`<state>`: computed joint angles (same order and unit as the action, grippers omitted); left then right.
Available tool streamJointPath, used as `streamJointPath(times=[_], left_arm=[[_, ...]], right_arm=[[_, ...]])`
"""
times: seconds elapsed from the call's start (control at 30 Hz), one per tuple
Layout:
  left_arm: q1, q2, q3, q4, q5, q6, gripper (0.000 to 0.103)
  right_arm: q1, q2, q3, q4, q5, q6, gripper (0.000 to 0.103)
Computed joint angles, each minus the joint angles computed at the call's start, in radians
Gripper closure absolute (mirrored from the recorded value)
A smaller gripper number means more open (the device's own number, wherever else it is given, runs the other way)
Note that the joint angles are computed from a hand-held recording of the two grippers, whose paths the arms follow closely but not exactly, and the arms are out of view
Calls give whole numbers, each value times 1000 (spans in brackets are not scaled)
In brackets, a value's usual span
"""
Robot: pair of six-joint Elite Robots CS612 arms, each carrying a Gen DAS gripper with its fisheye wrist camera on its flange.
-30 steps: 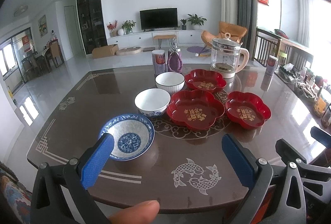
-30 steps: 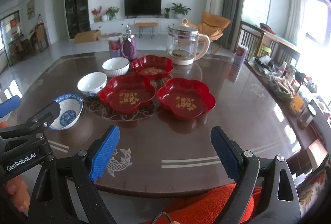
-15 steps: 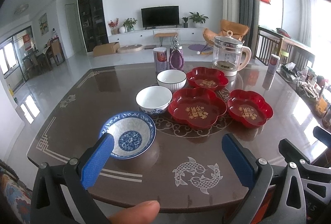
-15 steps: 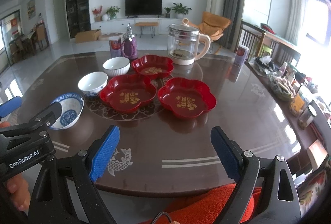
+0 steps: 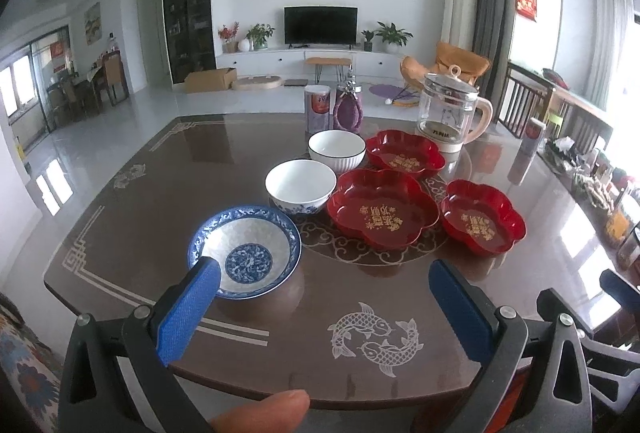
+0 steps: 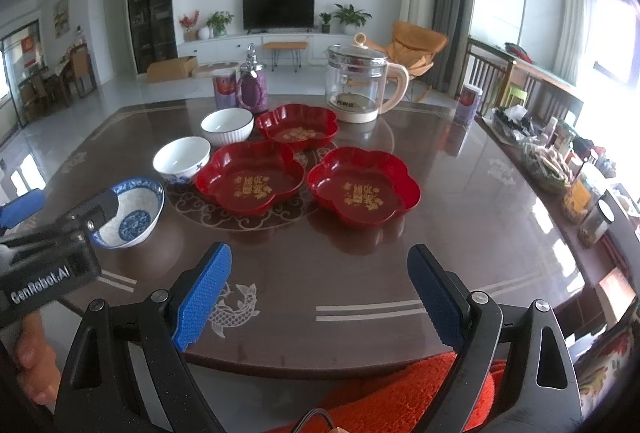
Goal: Organize plates and bowls
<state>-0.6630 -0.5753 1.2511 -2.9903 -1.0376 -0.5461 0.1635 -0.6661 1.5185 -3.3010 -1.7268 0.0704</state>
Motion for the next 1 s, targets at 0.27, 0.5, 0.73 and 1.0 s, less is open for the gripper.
streamJointPath(times=[0.27,0.5,0.73,1.0], left_arm=[[-4,2,8,-71,33,26,0],[1,-1,11,-86,-6,38,0],[-5,1,5,-60,9,75,0],[-9,5,-2,-33,18,119,0]], right_arm=[[2,1,1,-2,-2,2,11],[4,1,3,-4,-1,3,11],[6,3,2,-3,-2,6,11],[3,1,2,-2,0,6,11]])
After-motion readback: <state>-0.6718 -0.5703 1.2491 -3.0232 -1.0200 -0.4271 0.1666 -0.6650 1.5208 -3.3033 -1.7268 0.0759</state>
